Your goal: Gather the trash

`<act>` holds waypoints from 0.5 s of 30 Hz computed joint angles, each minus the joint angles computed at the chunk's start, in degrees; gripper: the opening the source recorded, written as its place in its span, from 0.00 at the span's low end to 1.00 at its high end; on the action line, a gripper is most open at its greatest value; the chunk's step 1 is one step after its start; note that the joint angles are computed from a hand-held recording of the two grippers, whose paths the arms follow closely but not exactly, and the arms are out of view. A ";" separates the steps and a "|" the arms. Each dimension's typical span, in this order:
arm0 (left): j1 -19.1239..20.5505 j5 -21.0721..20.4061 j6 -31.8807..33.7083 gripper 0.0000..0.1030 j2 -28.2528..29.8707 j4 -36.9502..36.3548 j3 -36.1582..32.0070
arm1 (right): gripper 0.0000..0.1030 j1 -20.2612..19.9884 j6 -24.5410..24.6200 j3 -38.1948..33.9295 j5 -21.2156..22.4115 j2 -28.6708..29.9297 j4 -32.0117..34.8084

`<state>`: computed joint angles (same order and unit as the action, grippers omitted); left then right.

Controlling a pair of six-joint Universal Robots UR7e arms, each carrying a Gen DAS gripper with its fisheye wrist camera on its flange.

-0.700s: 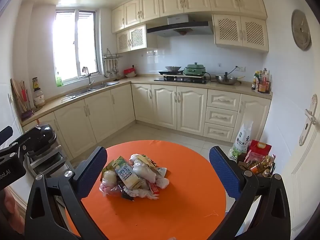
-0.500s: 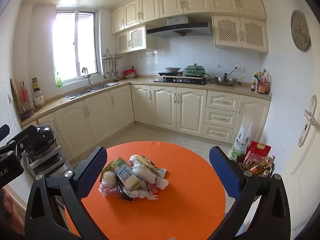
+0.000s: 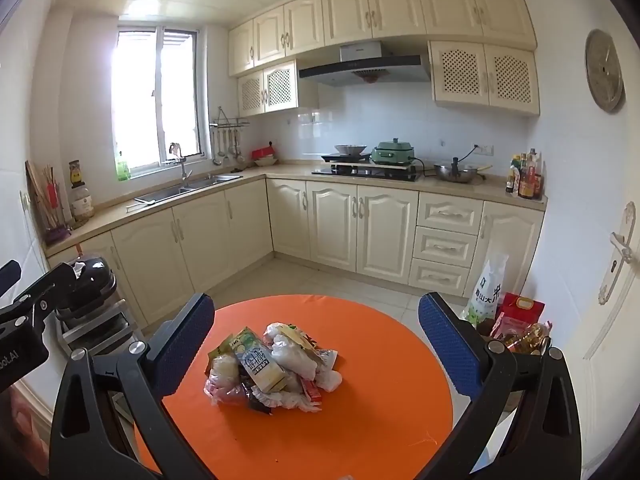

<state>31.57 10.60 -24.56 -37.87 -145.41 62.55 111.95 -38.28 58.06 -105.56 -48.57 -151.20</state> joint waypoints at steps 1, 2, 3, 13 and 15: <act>-0.14 0.44 -0.70 0.99 -0.19 0.71 0.10 | 1.00 -0.01 0.05 -0.04 0.25 0.00 0.02; -0.13 0.80 -2.29 0.99 -0.13 2.14 0.19 | 1.00 0.05 0.02 -0.17 0.29 0.08 0.02; -0.25 1.06 -3.11 0.99 0.07 2.95 0.00 | 1.00 0.07 -0.16 -0.04 0.30 0.08 -0.31; -0.66 1.00 -2.49 0.99 0.68 1.65 0.67 | 1.00 0.29 -0.40 1.60 0.89 -1.04 -1.80; -0.72 1.00 -2.00 0.99 0.69 0.96 1.00 | 1.00 0.25 -0.41 1.86 0.98 -1.15 -2.01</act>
